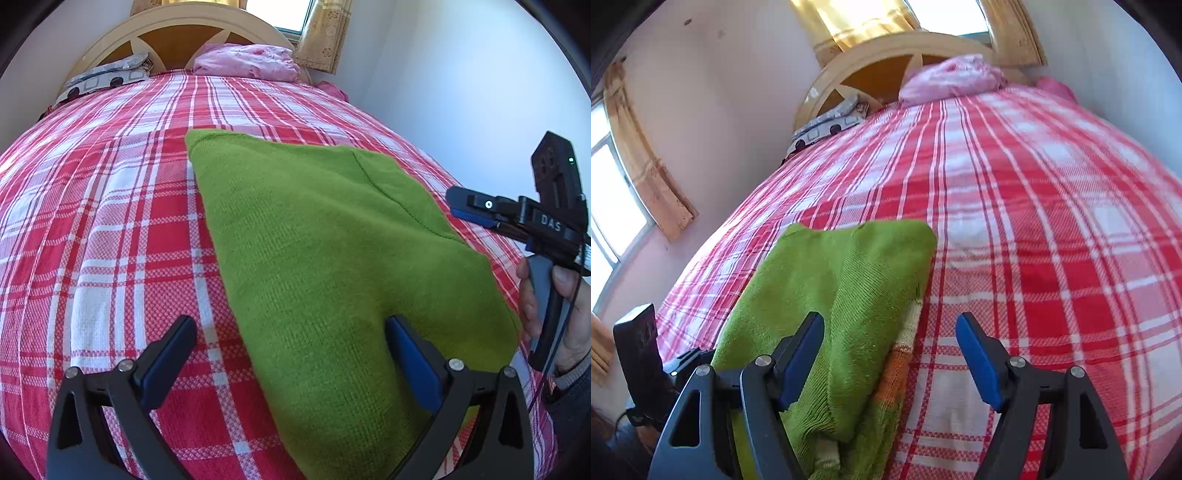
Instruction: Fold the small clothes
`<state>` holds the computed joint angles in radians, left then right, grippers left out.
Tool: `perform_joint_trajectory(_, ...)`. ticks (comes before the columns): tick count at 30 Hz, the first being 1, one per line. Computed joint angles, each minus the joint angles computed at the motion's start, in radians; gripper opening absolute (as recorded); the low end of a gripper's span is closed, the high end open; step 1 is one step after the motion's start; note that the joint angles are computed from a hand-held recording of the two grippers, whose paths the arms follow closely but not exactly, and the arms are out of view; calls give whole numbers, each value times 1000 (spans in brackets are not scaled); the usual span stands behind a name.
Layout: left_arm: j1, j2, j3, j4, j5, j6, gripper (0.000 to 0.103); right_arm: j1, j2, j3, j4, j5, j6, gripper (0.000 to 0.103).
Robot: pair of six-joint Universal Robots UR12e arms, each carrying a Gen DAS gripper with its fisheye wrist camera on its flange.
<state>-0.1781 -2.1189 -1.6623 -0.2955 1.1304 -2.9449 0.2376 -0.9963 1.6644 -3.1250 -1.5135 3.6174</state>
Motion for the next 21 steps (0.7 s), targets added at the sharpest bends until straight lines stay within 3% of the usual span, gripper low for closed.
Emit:
perform_joint_trajectory(5,1,1,-1,-6,-4,-6,103,-38,37,-14,-6,160,92,74)
perform_joint_trajectory(11,-1,0,-1,-7,7,3,103,-56,58,-30,-7,242,121,74)
perform_joint_trajectory(21,-1,-2,5,-23,-6,7,103,-64,100,-79,-9,336,144,49)
